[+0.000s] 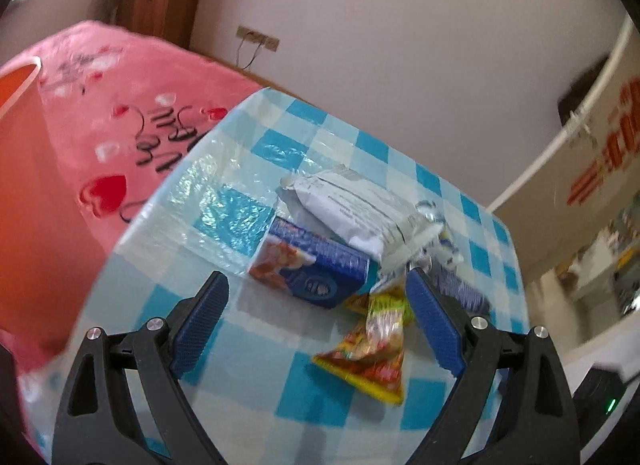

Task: Collect trash
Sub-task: 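Grasp the cartoon-printed tissue pack with the left tool and lift it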

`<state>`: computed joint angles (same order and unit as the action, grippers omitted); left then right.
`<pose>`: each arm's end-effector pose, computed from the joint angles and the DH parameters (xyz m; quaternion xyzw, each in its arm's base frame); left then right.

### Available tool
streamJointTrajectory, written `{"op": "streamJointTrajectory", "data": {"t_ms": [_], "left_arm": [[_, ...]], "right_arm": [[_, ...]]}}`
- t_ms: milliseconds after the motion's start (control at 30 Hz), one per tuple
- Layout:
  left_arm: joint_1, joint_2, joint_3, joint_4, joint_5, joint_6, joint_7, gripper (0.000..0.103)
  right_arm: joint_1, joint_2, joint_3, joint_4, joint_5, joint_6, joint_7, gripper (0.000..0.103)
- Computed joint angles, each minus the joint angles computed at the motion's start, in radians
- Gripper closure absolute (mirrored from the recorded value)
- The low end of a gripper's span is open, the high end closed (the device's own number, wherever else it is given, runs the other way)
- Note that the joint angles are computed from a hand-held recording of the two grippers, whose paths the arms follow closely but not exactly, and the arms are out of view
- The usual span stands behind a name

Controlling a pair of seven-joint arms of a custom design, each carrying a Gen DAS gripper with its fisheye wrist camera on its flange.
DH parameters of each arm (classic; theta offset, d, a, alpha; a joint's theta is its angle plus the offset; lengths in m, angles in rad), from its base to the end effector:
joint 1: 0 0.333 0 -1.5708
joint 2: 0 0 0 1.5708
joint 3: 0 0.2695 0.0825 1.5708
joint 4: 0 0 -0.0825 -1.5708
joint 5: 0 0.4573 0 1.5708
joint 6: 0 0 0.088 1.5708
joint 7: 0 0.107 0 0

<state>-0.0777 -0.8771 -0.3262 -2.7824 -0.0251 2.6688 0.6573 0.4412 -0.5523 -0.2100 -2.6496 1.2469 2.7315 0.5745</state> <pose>0.4179 -0.1590 0.4642 -0.8080 0.4554 -0.3329 0.1701 0.4816 0.0859 0.3817 -0.6709 0.5624 -0.0319 0.4822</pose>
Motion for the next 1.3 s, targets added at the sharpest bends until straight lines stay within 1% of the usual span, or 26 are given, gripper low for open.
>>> {"op": "streamJointTrajectory", "data": {"t_ms": [67, 133, 167, 267, 400, 567, 633, 667, 733, 767, 800, 833, 900, 1033, 1067, 1100, 1167, 1233, 1300], "left_arm": [[0.01, 0.043, 0.005, 0.014, -0.021, 0.04, -0.028, 0.012], [0.02, 0.078, 0.002, 0.033, -0.026, 0.05, -0.045, 0.012], [0.023, 0.091, 0.001, 0.04, -0.028, 0.054, -0.052, 0.012], [0.029, 0.135, 0.005, 0.062, -0.037, 0.07, -0.071, 0.012], [0.06, 0.172, -0.011, 0.092, -0.011, 0.042, -0.106, 0.012], [0.071, 0.202, -0.006, 0.108, 0.016, 0.009, -0.132, 0.013], [0.064, 0.212, 0.008, 0.109, 0.017, 0.005, -0.129, 0.014], [0.063, 0.216, 0.013, 0.11, 0.017, 0.003, -0.129, 0.017], [0.052, 0.218, 0.03, 0.1, 0.006, 0.021, -0.122, 0.018], [0.051, 0.219, 0.032, 0.099, 0.004, 0.026, -0.12, 0.021], [0.05, 0.217, 0.033, 0.098, 0.003, 0.027, -0.116, 0.026], [0.05, 0.216, 0.035, 0.098, 0.005, 0.025, -0.108, 0.028], [0.043, 0.215, 0.041, 0.095, -0.001, 0.03, -0.093, 0.031], [0.032, 0.199, 0.05, 0.076, -0.021, 0.042, -0.075, 0.033], [0.028, 0.193, 0.053, 0.071, -0.026, 0.043, -0.067, 0.034], [0.024, 0.187, 0.057, 0.065, -0.032, 0.045, -0.058, 0.034], [0.02, 0.18, 0.061, 0.059, -0.044, 0.046, -0.047, 0.035], [0.014, 0.171, 0.066, 0.052, -0.056, 0.047, -0.033, 0.036], [0.004, 0.156, 0.073, 0.038, -0.068, 0.048, -0.011, 0.037]], "right_arm": [[0.001, 0.014, -0.001, 0.009, -0.016, -0.039, 0.003, 0.006], [-0.001, 0.023, 0.005, 0.016, -0.026, -0.068, 0.012, 0.006], [0.0, 0.032, 0.002, 0.024, -0.029, -0.101, 0.016, 0.006], [-0.004, 0.05, 0.014, 0.04, -0.032, -0.158, 0.018, 0.006], [-0.015, 0.073, 0.034, 0.059, -0.022, -0.199, 0.01, 0.006], [-0.039, 0.112, 0.048, 0.088, 0.0, -0.232, 0.015, 0.006], [-0.05, 0.126, 0.054, 0.097, 0.006, -0.258, 0.018, 0.006], [-0.054, 0.131, 0.06, 0.101, 0.008, -0.262, 0.017, 0.006], [-0.061, 0.129, 0.076, 0.1, 0.004, -0.26, 0.014, 0.006], [-0.061, 0.13, 0.078, 0.103, 0.008, -0.261, 0.008, 0.006], [-0.061, 0.132, 0.081, 0.105, 0.009, -0.266, 0.003, 0.006], [-0.062, 0.132, 0.085, 0.106, 0.007, -0.268, 0.004, 0.006], [-0.062, 0.133, 0.095, 0.108, -0.002, -0.262, 0.006, 0.006], [-0.055, 0.139, 0.103, 0.113, -0.004, -0.257, 0.004, 0.007], [-0.054, 0.141, 0.105, 0.115, -0.006, -0.254, 0.006, 0.009], [-0.053, 0.142, 0.107, 0.116, -0.01, -0.253, 0.009, 0.015], [-0.051, 0.151, 0.113, 0.124, -0.023, -0.25, 0.026, 0.02], [-0.047, 0.155, 0.128, 0.128, -0.042, -0.219, 0.045, 0.02], [-0.036, 0.157, 0.125, 0.132, -0.037, -0.213, 0.043, 0.02]]}}
